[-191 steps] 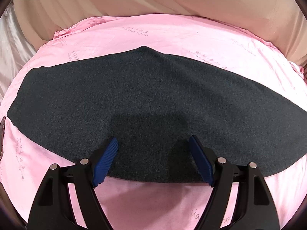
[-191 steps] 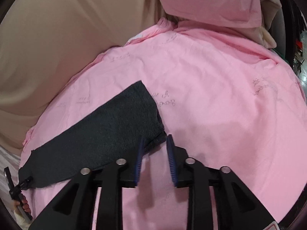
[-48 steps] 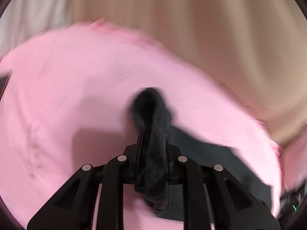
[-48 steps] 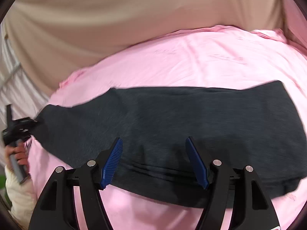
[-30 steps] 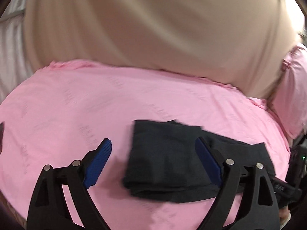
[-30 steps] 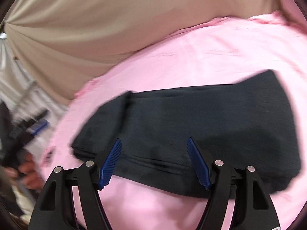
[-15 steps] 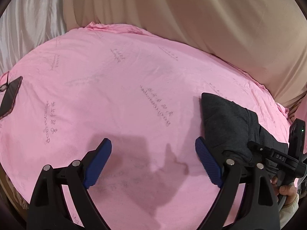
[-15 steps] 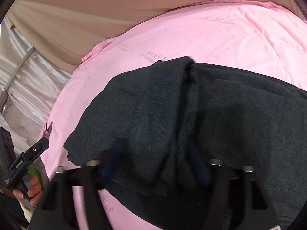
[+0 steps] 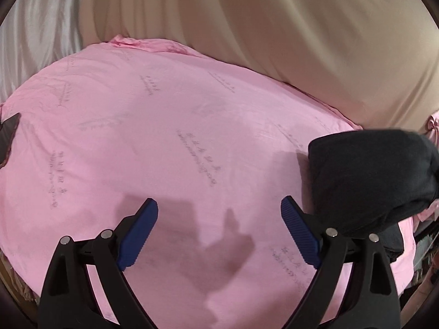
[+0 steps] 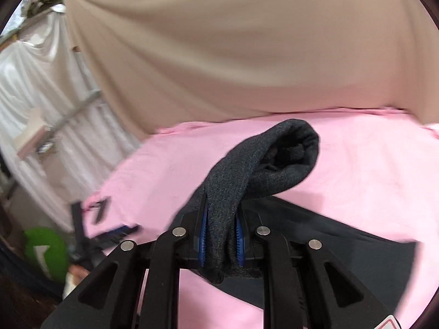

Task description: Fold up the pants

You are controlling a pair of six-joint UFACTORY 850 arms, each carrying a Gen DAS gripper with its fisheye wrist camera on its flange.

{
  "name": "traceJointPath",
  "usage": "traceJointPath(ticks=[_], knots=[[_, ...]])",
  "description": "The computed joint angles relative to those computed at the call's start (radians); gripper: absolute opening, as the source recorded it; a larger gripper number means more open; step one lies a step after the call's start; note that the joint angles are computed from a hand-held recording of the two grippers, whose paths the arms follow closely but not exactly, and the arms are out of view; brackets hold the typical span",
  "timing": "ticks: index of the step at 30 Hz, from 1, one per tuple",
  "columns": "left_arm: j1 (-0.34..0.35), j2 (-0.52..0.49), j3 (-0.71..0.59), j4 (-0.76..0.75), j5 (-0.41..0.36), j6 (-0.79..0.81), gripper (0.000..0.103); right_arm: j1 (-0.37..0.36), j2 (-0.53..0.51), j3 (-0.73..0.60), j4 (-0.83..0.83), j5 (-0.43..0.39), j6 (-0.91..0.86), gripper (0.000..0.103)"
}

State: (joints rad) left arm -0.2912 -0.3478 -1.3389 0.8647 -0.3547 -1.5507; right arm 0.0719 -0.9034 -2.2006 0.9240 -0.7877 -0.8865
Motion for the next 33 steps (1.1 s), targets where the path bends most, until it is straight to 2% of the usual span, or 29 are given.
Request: traceJointPath(ticks=[4,5,7,8,10,13,14,16,17,18,19,20,21,23,24,25,26,27,29,31,33], knots=[[-0.013,-0.069,-0.085,-0.22,0.059,0.235,0.089,-0.048,-0.063,0.02,-0.318,0.094,0.318,0.017],[-0.019,-0.101,-0.126,-0.324,0.074,0.34,0.089,-0.058,-0.093,0.009,-0.346,0.082,0.363,0.017],[-0.023,-0.15,-0.196,-0.533,0.082,0.548,0.09,-0.079,-0.121,-0.005,-0.274,0.057,0.344,0.018],[-0.029,-0.191,-0.249,-0.638,0.075,0.64,0.091,-0.088,-0.11,0.025,-0.195,0.067,0.282,0.018],[-0.03,-0.251,-0.325,-0.847,0.064,0.817,0.093,-0.098,-0.11,0.025,-0.137,0.05,0.243,0.023],[-0.021,-0.373,-0.487,-1.129,-0.008,1.046,0.093,-0.114,-0.088,0.05,-0.098,0.066,0.201,0.027],[-0.019,-0.414,-0.545,-1.16,-0.044,1.062,0.093,-0.118,-0.074,0.071,-0.085,0.085,0.19,0.03],[-0.018,-0.512,-0.681,-1.201,-0.119,1.086,0.093,-0.134,-0.021,0.151,-0.014,0.139,0.114,0.048],[-0.022,-0.557,-0.745,-1.191,-0.156,1.071,0.093,-0.135,-0.001,0.182,0.009,0.179,0.094,0.052],[-0.03,-0.575,-0.771,-1.139,-0.152,1.044,0.098,-0.144,0.021,0.215,0.031,0.213,0.075,0.062],[-0.038,-0.585,-0.791,-1.084,-0.153,1.011,0.098,-0.152,0.022,0.219,0.02,0.239,0.099,0.071],[-0.044,-0.607,-0.828,-1.06,-0.174,1.004,0.098,-0.159,0.017,0.215,-0.003,0.245,0.144,0.072],[-0.049,-0.628,-0.862,-1.075,-0.184,1.039,0.098,-0.172,-0.007,0.183,-0.045,0.212,0.216,0.072],[-0.062,-0.653,-0.907,-1.029,-0.195,1.049,0.075,-0.188,-0.053,0.133,-0.043,0.125,0.266,0.071],[-0.072,-0.684,-0.962,-0.96,-0.232,1.03,0.046,-0.19,-0.079,0.11,-0.016,0.086,0.255,0.063],[-0.071,-0.695,-0.983,-0.934,-0.254,1.018,0.02,-0.187,-0.089,0.097,-0.004,0.088,0.241,0.053],[-0.069,-0.697,-0.985,-0.949,-0.248,1.025,0.012,-0.182,-0.098,0.083,0.002,0.073,0.229,0.039],[-0.059,-0.677,-0.954,-1.007,-0.232,1.061,0.011,-0.178,-0.117,0.055,0.023,0.033,0.239,0.015],[-0.043,-0.632,-0.896,-1.09,-0.206,1.152,0.008,-0.161,-0.102,0.05,-0.018,0.05,0.251,0.014],[-0.031,-0.549,-0.791,-1.175,-0.166,1.265,0.007,-0.153,-0.054,0.085,0.044,0.03,0.173,0.013],[-0.023,-0.466,-0.696,-1.188,-0.144,1.31,0.006,-0.14,0.0,0.127,0.084,0.014,0.104,0.013]])
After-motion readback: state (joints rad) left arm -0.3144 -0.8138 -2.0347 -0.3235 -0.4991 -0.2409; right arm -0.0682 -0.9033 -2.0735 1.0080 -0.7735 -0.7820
